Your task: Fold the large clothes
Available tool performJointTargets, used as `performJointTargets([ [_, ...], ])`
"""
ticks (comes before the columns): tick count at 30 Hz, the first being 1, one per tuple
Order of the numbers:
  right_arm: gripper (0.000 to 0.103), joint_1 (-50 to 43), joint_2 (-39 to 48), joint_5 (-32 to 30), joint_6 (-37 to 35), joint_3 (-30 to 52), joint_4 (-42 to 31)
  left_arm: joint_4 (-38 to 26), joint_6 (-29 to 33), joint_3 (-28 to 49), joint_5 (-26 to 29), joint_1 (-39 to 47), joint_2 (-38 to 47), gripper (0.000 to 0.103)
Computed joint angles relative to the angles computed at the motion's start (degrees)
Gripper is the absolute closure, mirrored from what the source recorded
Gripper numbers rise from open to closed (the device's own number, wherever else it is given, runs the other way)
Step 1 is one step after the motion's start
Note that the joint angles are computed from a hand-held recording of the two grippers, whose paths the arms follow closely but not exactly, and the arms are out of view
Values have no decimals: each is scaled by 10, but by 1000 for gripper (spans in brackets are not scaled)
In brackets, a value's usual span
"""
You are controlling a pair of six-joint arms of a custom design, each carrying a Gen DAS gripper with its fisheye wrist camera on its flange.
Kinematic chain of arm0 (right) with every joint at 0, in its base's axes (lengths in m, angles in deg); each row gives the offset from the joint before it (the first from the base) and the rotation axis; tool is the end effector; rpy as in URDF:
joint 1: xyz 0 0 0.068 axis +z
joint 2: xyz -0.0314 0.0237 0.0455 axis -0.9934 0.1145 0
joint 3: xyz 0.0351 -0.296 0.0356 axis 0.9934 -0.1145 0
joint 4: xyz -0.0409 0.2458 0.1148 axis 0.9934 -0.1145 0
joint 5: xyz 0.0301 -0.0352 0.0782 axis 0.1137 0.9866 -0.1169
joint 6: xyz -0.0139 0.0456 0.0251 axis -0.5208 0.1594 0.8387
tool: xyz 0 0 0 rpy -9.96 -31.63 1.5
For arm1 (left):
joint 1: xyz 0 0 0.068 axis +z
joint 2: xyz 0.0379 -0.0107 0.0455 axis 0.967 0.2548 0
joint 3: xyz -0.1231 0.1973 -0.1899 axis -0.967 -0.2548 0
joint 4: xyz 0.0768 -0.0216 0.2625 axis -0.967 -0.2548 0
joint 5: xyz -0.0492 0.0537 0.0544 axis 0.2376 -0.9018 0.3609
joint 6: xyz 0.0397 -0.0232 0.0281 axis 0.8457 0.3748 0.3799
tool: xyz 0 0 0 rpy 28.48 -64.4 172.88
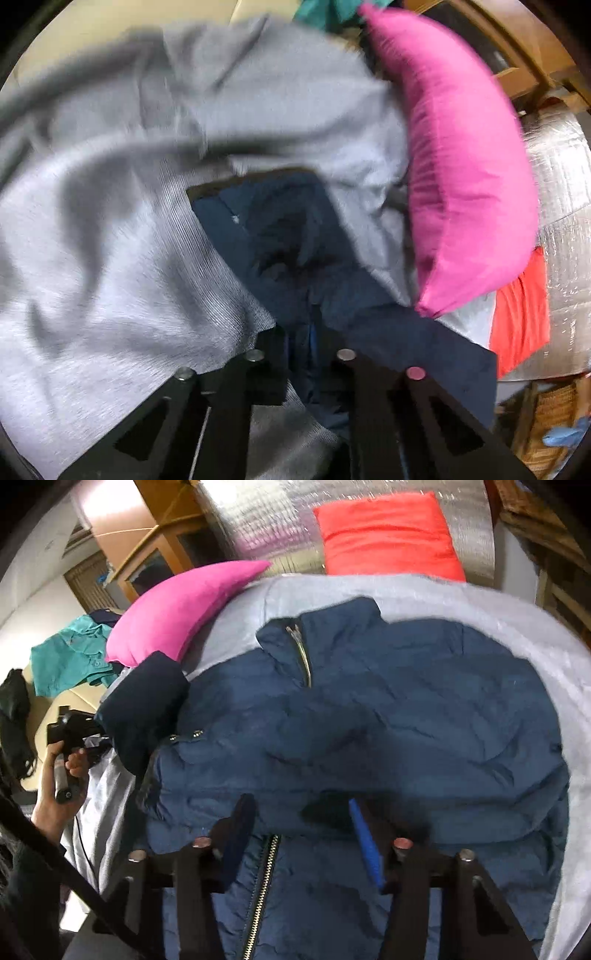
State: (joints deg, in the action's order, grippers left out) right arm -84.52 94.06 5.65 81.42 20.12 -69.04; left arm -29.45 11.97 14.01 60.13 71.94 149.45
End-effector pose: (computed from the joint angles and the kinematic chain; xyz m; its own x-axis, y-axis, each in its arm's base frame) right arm 0.3062 0.0101 0.1106 -0.8401 -0.0662 -0.5383 -0.2885 0.8950 0.3402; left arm 0.3345 -0.0156 0.0864 -0.2998 -0.9062 -0.2982 -0.7470 0.4174 -0.5175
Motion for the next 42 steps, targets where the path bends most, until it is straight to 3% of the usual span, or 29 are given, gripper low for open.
performJointTargets([
  [2,52,-16,6,-26,6,9,-14,-42,18,-1,-68,-38,-61,96],
  [5,52,-37,-9,-49,10,9,-25,-131,69,21,-225,-151,-175,96],
  [9,50,-68,-29,-77,10,11,-47,-175,145,71,-381,-294,-230,96],
  [11,49,-82,-32,-86,8,17,-59,-180,175,105,-412,-351,-220,96],
  [15,48,-120,-30,-105,9,38,-79,-132,227,163,-334,-407,-151,96],
  [23,44,-200,39,-157,30,107,-118,-135,249,296,-231,-448,55,92],
  [27,44,-205,92,-167,41,132,-129,-129,287,328,-104,-448,109,72],
  [29,42,-211,116,-188,42,151,-155,-128,292,329,-76,-452,112,64],
  [32,42,-215,127,-198,49,158,-166,-126,283,312,-94,-455,98,25],
  [34,42,-218,125,-198,53,160,-167,-93,285,281,-105,-455,79,24],
  [38,42,-253,117,-236,42,169,-200,-87,268,232,-102,-440,31,24],
  [40,41,-279,116,-259,44,174,-212,-108,236,204,-111,-420,-3,24],
  [42,36,-296,125,-283,45,180,-222,-168,195,186,-119,-396,-32,24],
])
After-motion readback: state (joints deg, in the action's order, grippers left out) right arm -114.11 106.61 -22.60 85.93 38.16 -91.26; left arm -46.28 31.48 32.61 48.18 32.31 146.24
